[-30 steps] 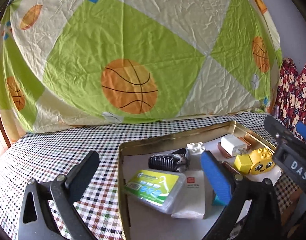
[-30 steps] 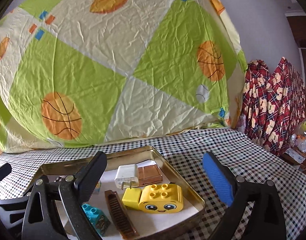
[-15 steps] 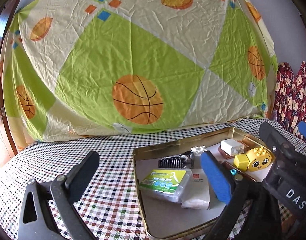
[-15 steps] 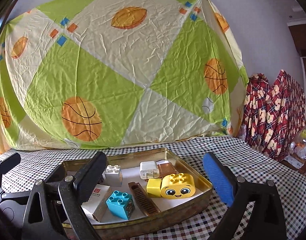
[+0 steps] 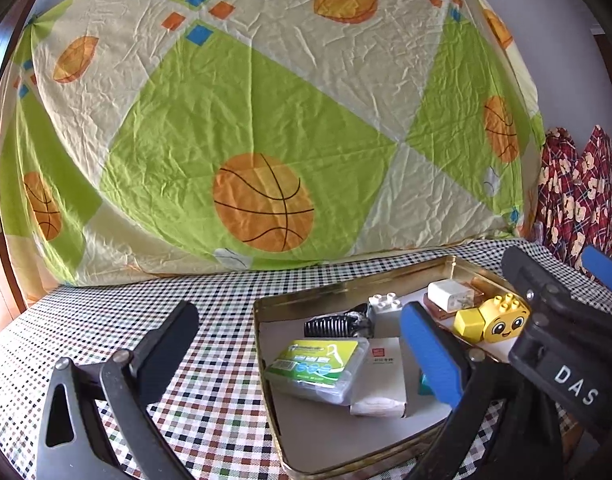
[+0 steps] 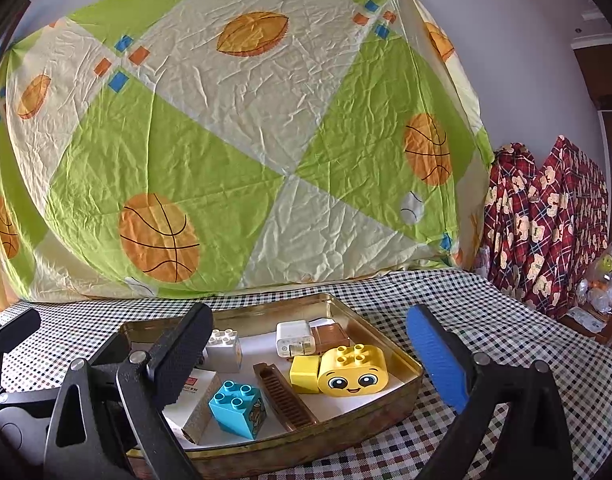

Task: Organize rigid objects
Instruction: 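Withdraw both open tools from the tin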

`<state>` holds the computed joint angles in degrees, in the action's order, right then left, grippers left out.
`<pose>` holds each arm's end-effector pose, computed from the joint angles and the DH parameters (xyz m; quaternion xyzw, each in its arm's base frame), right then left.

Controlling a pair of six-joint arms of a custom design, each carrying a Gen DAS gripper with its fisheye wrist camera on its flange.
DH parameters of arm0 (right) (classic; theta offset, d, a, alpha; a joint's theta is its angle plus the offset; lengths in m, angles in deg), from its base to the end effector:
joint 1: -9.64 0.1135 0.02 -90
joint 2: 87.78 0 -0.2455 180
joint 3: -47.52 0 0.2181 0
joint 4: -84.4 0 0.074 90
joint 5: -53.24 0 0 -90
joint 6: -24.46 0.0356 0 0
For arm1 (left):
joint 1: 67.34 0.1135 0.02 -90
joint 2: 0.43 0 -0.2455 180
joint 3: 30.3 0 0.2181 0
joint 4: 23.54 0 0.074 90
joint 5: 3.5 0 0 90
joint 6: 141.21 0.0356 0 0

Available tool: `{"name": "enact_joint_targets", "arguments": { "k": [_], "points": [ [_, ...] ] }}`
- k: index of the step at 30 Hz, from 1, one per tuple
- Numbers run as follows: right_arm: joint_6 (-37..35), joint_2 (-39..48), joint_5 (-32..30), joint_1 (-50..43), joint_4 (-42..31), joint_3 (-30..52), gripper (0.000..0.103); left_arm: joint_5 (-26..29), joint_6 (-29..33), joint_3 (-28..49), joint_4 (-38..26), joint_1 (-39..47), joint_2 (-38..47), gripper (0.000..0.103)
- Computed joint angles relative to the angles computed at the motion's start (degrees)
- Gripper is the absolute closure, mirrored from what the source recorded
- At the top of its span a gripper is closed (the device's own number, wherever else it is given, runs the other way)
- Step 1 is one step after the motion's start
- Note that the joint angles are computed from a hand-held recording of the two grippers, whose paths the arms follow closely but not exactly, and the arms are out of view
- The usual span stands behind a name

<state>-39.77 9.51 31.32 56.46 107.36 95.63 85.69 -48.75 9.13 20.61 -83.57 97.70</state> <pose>0.2102 0.1758 0.1534 0.1622 0.7458 -0.1239 0.6342 0.2633 -0.0761 0.1426 0.1242 0.7811 -0.0678 0.6081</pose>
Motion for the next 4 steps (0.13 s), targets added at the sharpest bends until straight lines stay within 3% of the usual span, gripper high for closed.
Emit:
{"name": "enact_joint_targets", "arguments": {
  "k": [4],
  "points": [
    [0.57, 0.1, 0.12, 0.03, -0.96, 0.4, 0.004, 0.12, 0.01, 0.05, -0.52, 0.15, -0.22, 0.0]
  ]
}}
